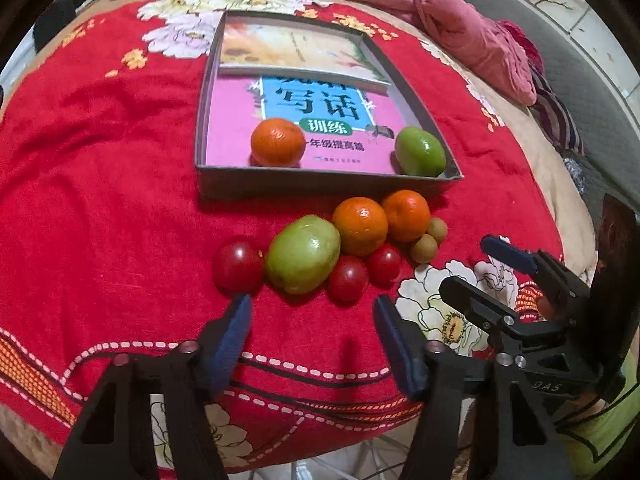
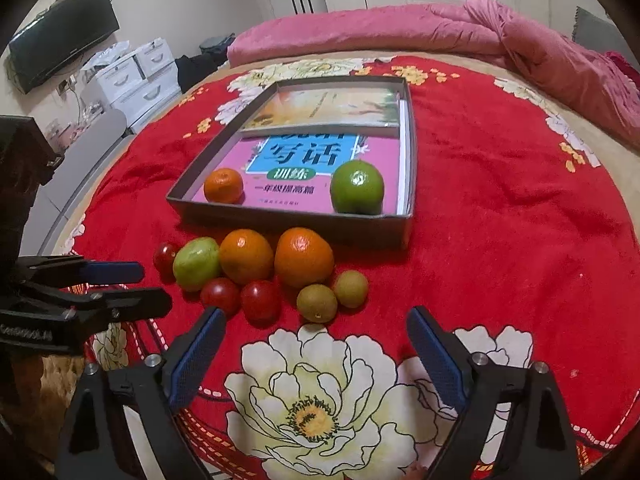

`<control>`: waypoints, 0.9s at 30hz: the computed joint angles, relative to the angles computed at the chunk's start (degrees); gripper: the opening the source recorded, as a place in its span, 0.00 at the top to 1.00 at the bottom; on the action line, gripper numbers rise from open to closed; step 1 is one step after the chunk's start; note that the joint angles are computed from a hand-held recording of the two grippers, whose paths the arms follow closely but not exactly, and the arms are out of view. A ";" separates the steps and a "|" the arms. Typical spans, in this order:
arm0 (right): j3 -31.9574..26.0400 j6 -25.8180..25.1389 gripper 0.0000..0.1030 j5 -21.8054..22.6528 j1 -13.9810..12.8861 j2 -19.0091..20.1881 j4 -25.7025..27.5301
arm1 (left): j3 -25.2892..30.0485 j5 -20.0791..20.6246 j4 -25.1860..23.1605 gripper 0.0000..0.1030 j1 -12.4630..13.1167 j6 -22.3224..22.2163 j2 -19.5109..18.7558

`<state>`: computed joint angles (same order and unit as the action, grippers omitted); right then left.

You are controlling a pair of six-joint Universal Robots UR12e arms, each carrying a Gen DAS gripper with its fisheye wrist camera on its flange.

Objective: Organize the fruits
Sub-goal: 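Grasp the yellow-green pear with the left tool while the right tool grasps a brown kiwi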

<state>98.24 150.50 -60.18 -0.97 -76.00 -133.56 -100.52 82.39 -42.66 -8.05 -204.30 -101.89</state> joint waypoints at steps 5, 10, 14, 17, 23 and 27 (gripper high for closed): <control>-0.58 -1.31 0.42 -1.15 0.42 0.49 2.53 | -0.08 -0.96 1.24 0.54 0.34 0.04 -0.23; -1.59 -0.40 0.59 -0.58 0.34 1.41 5.92 | 1.73 -0.91 0.71 0.54 0.53 4.19 -1.15; -2.11 -0.09 0.65 -0.13 0.23 1.91 7.60 | 4.00 -0.71 -3.06 0.54 0.72 8.12 -2.50; -2.23 -0.42 0.65 0.23 0.26 1.97 7.69 | 5.03 -1.36 -5.10 0.54 0.79 10.62 -3.40; -2.30 -0.93 0.65 0.12 0.53 2.11 7.53 | 7.80 -0.05 -8.91 0.54 0.68 15.67 -5.13; -2.21 -0.46 0.68 0.31 0.54 2.21 6.95 | 9.66 -0.58 -12.00 0.57 1.17 18.41 -6.28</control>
<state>96.04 150.04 -59.87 -0.42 -73.79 -126.61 -90.87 81.81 -54.65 -6.87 -185.89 -108.17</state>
